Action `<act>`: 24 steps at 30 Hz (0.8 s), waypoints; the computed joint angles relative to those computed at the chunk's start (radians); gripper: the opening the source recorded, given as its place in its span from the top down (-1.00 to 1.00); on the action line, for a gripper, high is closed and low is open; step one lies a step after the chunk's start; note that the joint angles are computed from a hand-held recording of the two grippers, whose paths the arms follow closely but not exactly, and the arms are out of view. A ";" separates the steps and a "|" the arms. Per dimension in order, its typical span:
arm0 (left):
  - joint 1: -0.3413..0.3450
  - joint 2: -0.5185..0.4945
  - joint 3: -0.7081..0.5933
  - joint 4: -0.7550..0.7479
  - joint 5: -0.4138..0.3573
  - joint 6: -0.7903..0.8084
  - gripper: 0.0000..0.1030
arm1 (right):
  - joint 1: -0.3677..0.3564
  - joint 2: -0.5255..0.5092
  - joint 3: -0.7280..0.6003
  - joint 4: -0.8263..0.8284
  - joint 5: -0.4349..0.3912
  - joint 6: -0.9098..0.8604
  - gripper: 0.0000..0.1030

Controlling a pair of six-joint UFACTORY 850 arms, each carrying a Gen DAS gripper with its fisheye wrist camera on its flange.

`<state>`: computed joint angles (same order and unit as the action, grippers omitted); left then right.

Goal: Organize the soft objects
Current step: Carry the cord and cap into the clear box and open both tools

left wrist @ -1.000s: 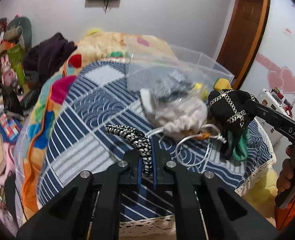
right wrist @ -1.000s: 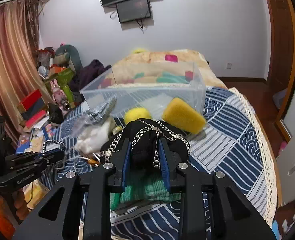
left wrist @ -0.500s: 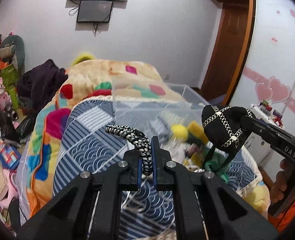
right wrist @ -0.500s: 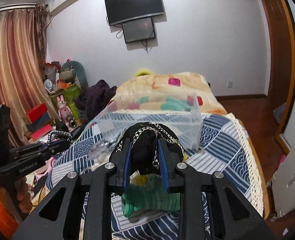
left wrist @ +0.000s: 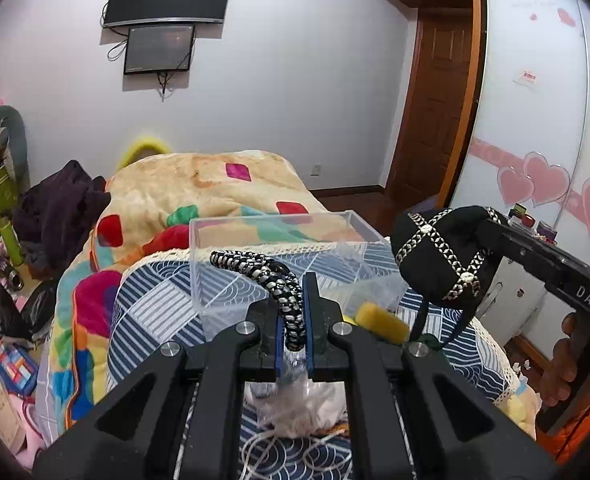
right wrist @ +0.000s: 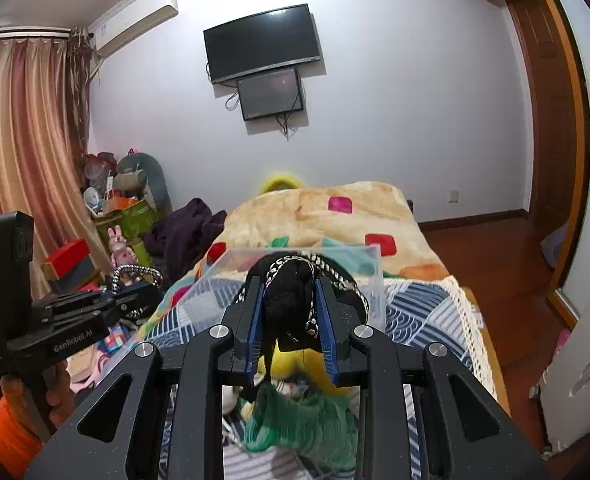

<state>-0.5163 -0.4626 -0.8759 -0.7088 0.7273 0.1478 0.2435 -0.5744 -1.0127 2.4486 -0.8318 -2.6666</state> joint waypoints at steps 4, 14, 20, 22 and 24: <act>0.012 -0.016 -0.034 0.009 -0.019 0.023 0.86 | 0.004 -0.006 -0.024 -0.008 -0.011 0.018 0.56; 0.085 -0.079 -0.145 0.088 -0.148 0.010 0.86 | 0.032 -0.065 -0.123 0.055 0.031 -0.004 0.56; 0.137 -0.157 -0.255 0.123 -0.281 0.010 0.86 | 0.052 -0.127 -0.213 0.091 0.128 -0.020 0.56; 0.149 -0.181 -0.289 0.123 -0.323 0.019 0.86 | 0.058 -0.150 -0.246 0.096 0.169 -0.024 0.56; 0.162 -0.208 -0.329 0.135 -0.378 0.023 0.86 | 0.069 -0.178 -0.287 0.105 0.224 -0.033 0.56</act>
<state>-0.3543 -0.6703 -1.2050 -0.5737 0.3497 0.1710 0.3129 -0.7526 -1.3001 2.5534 -0.6074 -2.6999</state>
